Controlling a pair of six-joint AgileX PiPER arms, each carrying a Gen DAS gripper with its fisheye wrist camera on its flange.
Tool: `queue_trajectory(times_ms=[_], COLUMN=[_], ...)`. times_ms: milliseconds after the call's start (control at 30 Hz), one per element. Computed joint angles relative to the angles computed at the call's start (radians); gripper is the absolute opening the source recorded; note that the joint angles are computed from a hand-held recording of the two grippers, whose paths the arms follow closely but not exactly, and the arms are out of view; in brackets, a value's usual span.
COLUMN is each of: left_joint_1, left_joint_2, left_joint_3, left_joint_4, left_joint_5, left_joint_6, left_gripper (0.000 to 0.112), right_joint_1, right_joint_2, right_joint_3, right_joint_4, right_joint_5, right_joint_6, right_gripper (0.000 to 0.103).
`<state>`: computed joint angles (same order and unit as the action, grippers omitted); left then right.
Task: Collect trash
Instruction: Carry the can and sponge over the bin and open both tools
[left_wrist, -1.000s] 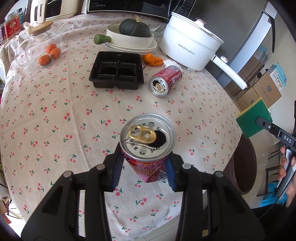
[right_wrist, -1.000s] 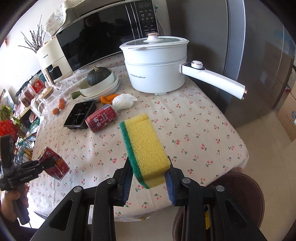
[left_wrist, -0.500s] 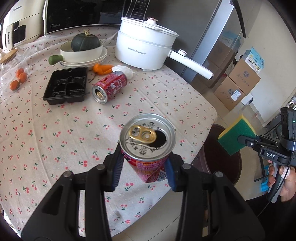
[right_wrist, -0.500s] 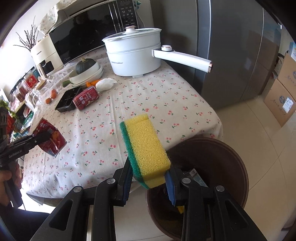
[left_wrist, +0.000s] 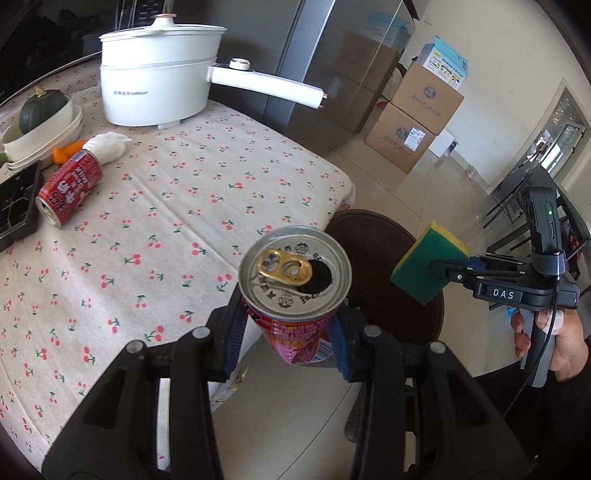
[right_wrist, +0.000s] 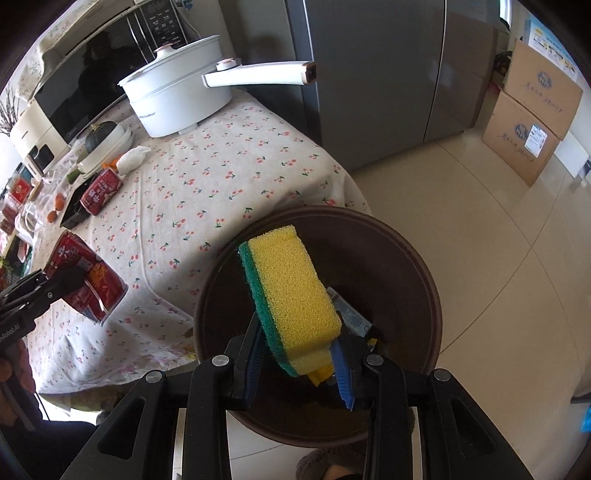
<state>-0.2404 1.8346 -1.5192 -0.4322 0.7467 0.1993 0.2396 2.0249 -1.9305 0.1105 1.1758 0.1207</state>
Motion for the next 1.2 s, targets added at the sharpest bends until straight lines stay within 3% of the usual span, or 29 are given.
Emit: queue_trajectory(times_ms=[67,567,600,700,1200], left_joint_1=[-0.030,-0.179,-0.192,-0.223,-0.189], left_joint_2=[0.026,0.217,0.225,0.224,0.211], left_joint_3=[-0.026,-0.232,-0.244,-0.246,-0.237], left_joint_4=[-0.002,0.069,0.109,0.230,0.296], left_joint_5=[0.002,0.027,0.023,-0.005,0.017], left_joint_6=[0.000,-0.053,-0.086,-0.186,-0.262], left_gripper=[0.043,0.043,0.047,0.078,0.093], right_joint_1=[-0.020,-0.117,-0.122,-0.133,-0.112], right_joint_2=[-0.011,-0.093,-0.092,-0.096,-0.075], right_joint_3=[0.025,0.180,0.179,0.187,0.147], right_joint_4=[0.016,-0.004,-0.003,0.000,-0.009], right_joint_5=[-0.005,-0.040,-0.040,-0.046,-0.041], right_joint_6=[0.003,-0.042,-0.043,-0.048,-0.043], right_gripper=[0.060,0.063,0.064,0.064,0.069])
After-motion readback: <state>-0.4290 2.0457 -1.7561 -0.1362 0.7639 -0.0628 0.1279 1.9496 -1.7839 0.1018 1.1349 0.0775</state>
